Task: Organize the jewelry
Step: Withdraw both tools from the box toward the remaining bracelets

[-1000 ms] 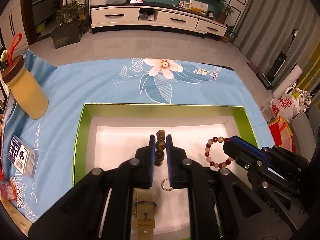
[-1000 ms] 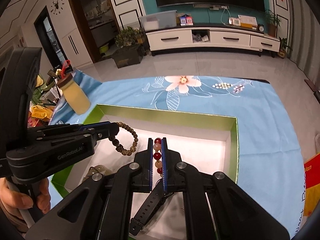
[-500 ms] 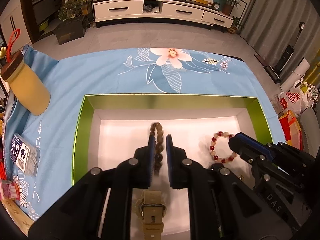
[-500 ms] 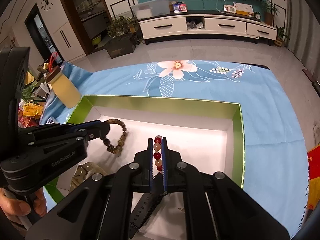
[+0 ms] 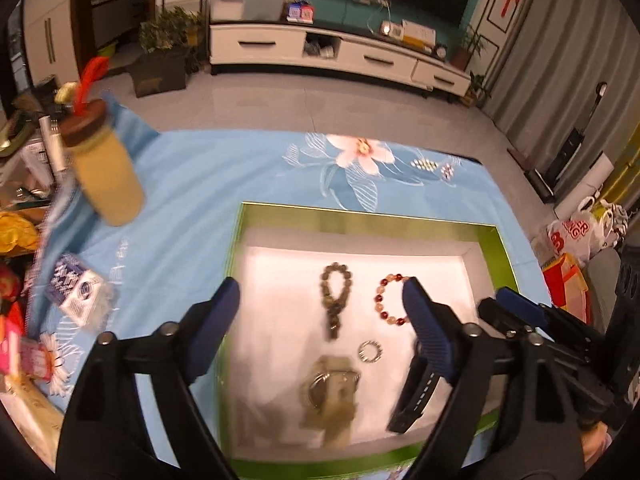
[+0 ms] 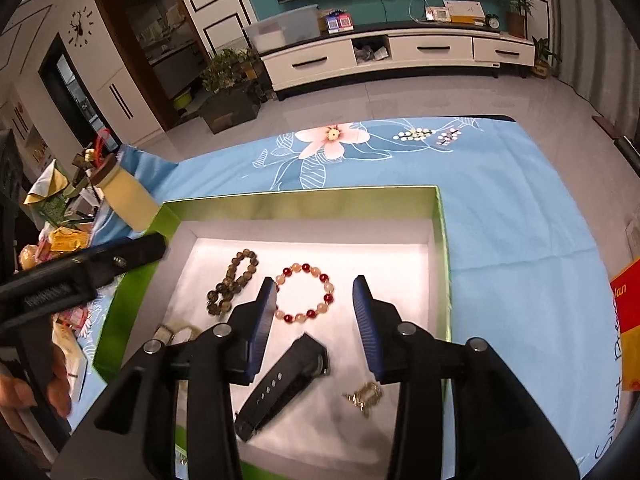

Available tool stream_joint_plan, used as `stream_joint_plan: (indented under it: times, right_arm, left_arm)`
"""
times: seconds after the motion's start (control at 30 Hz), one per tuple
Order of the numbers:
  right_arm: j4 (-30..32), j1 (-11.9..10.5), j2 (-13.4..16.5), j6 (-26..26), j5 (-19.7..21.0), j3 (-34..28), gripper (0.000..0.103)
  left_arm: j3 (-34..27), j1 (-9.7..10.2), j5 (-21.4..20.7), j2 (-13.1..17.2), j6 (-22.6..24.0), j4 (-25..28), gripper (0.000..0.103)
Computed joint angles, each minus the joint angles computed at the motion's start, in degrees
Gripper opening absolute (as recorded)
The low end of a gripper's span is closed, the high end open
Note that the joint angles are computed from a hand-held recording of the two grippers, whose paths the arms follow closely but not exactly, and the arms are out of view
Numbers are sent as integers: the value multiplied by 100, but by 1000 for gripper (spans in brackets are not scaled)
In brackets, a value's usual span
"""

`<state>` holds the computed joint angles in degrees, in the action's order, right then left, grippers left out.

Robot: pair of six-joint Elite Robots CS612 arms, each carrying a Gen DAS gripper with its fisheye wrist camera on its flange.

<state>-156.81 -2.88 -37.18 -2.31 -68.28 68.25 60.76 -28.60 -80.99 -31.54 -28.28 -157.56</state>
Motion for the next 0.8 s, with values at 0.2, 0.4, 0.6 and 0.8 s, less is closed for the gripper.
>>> stream_joint_plan:
  times: [0.2,0.4,0.6,0.8]
  right_arm:
    - [-595,-121,-328,16,281,607,41]
    - [-1286,-226,-724,-136,501,1312,41]
    - [-1673,-311,-1026,-333,817,1869,41]
    - [-1438,-302,-1194,-514,787,2200,41]
  left_arm:
    - [977,31,236,-503,-266,-529,86]
    - [1814,16,415,-884,-588,-842,86]
    - [2473,-12,237,-1129,-933,-1073,86]
    - [2904,-81,151,-1245,-1187,-1109,86]
